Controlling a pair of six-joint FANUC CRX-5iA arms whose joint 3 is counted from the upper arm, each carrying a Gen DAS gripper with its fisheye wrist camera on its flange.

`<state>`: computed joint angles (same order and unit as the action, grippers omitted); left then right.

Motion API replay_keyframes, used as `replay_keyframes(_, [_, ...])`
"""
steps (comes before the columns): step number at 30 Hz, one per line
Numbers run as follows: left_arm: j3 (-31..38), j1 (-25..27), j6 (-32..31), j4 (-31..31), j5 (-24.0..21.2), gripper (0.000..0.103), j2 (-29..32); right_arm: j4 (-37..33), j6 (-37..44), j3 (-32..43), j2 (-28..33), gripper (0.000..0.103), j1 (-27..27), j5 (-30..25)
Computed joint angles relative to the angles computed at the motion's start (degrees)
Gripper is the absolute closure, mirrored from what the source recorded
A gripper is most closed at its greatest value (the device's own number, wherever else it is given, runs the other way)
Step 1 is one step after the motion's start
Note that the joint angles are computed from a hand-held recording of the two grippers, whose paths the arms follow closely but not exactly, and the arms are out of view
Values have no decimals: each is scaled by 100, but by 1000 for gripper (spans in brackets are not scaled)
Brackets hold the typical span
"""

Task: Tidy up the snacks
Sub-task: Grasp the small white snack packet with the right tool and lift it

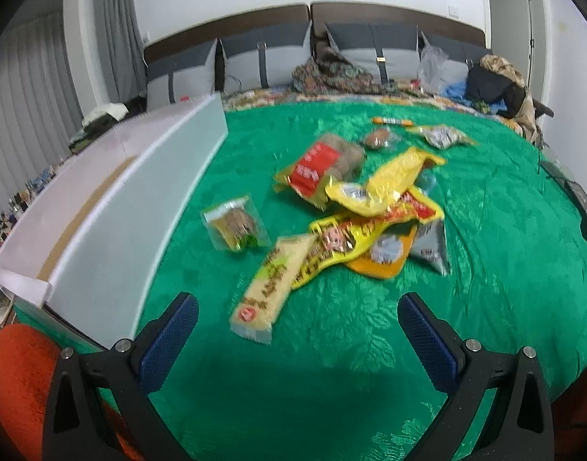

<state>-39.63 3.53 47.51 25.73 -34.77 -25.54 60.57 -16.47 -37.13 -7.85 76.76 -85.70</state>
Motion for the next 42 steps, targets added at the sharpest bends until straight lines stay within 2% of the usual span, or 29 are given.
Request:
replay_keyframes(8, [163,-75,276,-384,-143,0,233,-389,67,-7,-119,14,-151,443])
replay_keyframes(13, [424,-188,725,-940,-271,0,474,-558,92,-24,-196,14,-221,675])
replay_keyframes(16, [614,-268,964,-1254,-418,0,649,-680,155,-158,-452,14,-336,1275])
replay_keyframes(20, [894,-329,1225,-1595,-731,0,942,-964,367,-309,-759,14,-710,2508])
replay_keyframes(22, [1056,-369,1367,-1767,-934,0,1108,-1157,609,-270,-750,14,-956,3083])
replay_keyframes(24, [1047,-263,1207,-1554,-1036,0,1158,-1299,975,-129,-600,14,-1177,3547])
replay_keyframes(27, [1076,100,868,-913,-1490,0,1402,-1516,1863,190,-207,15,-1498,4158])
replay_keyframes(31, [1056,279,554,-843,-1482,0,1409,-2254,3253,870,471,17,-1825,4364])
replay_keyframes(35, [949,360,300,-688,-1433,0,1341,-2390,3731,1165,785,19,-2029,4546])
replay_keyframes(36, [897,382,267,-658,-1401,0,1303,-2425,3774,1195,808,32,-2082,4625])
replay_keyframes(37, [903,383,276,-659,-1405,0,1300,-2523,3848,1242,837,61,-2142,4693])
replay_keyframes(42, [845,405,206,-625,-1378,0,1266,-2749,3715,1121,645,68,-2252,4843])
